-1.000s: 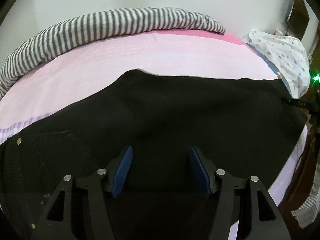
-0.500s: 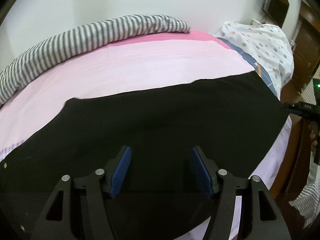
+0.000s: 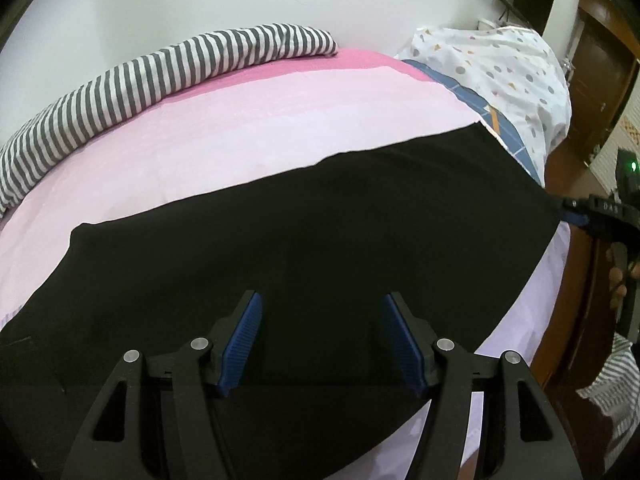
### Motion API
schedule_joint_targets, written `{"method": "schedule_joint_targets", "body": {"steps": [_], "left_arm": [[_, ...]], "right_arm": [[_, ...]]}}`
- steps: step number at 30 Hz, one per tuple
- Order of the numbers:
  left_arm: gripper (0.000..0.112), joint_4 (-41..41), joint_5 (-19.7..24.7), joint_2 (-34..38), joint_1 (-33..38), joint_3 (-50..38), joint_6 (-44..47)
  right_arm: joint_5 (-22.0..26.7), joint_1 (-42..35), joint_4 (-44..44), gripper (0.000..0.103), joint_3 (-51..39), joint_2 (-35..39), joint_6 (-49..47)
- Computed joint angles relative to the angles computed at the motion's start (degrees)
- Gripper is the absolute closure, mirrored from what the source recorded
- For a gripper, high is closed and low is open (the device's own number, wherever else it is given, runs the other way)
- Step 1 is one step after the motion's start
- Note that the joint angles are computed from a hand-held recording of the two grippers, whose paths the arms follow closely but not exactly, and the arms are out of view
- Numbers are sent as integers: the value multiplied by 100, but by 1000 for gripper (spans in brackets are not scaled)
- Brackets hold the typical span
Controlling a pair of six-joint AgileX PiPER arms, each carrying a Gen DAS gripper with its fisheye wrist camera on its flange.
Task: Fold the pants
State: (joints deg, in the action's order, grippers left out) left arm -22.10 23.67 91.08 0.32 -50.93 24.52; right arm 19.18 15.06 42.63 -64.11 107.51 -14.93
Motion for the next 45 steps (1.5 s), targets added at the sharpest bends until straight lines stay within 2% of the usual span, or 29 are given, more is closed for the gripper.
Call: {"method": "schedule_joint_targets", "body": {"steps": [5,7,9,12,15,17,19,21,25,30,33,39,43,45], "left_arm": [[48,171,-56,81,-75,26,-210],[48,237,-83,121,-95,38,-272],[48,328,-106,174,-109,35,-367],[48,556,-128,293,-134,11,-587],[48,506,-185,368,-98,12,-546],[48,432,-158,390,-57,-20,-445],[48,107,-10,418,83,-96,-120],[48,-469,274,385,358,-172,412],[48,-1633,1064,138,1283,-247,1523],[47,-2201,1737,-265,2700,-255,2252],[46,-2452,2092,-452,3584,-190,2664],[46,-2764,2745,-398,4748,-124,3455],[46,-2946,3253,-101,5180,-113,3753],[46,-2928,3289,-63,5237,-68,3763]], "right_arm": [[-31,5,288,69,-189,169,-144],[31,-85,915,84,-141,185,-672],[43,-153,1235,91,-87,190,-761],[49,-197,1384,93,-57,198,-673],[27,-115,1113,95,-100,136,-164],[118,-98,1365,95,-143,89,-294],[257,-46,1859,96,-216,11,-610],[360,85,1798,96,-385,-31,-486],[548,704,782,96,-1206,87,518],[992,1481,-53,96,-2615,700,1363],[1376,1936,-246,96,-3577,1241,1644],[2462,2884,-566,96,-5682,2497,2077],[3382,3422,-1019,96,-7022,3403,2440],[3833,3638,-1333,95,-7675,3848,2682]]}}
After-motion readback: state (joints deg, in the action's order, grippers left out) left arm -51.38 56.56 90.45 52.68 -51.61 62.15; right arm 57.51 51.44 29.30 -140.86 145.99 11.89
